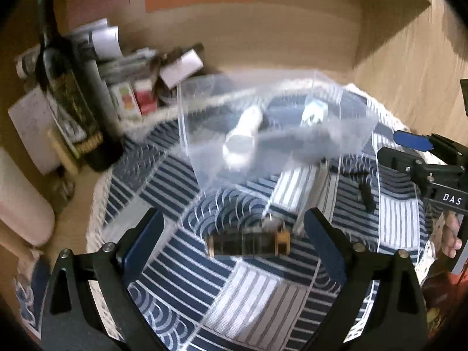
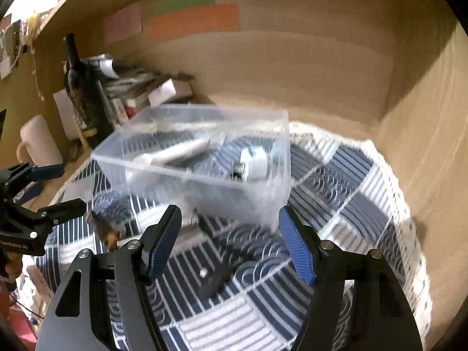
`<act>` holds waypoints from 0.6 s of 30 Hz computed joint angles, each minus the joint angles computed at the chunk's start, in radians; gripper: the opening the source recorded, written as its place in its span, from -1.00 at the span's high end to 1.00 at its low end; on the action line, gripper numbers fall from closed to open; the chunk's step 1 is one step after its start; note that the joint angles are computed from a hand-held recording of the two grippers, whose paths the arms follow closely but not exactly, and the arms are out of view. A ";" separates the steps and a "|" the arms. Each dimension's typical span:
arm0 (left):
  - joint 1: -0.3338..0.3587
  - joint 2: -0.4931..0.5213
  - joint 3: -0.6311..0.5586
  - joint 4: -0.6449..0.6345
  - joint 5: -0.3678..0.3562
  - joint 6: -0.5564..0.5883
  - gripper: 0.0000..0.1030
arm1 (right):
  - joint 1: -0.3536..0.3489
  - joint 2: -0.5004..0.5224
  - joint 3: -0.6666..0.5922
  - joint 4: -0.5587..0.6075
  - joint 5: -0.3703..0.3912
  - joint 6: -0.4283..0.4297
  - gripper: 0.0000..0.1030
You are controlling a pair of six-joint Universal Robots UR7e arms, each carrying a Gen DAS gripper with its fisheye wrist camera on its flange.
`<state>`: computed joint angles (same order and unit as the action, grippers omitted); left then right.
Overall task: Organize rigid objects
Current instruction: 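Grasp the brown cylindrical tube with the left tool while the right tool grasps a small black item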
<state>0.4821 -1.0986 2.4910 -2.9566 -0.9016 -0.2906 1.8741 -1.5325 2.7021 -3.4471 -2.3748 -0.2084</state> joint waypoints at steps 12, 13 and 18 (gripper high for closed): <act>0.075 0.070 -0.017 0.062 -0.088 -0.030 -0.90 | -0.085 0.033 0.049 0.089 0.045 0.085 0.04; 0.076 0.073 -0.013 0.044 -0.085 -0.028 -0.90 | -0.084 0.036 0.045 0.108 0.045 0.088 0.11; 0.083 0.064 0.005 -0.014 -0.104 -0.013 -0.59 | -0.061 0.073 0.044 0.080 0.013 0.077 0.60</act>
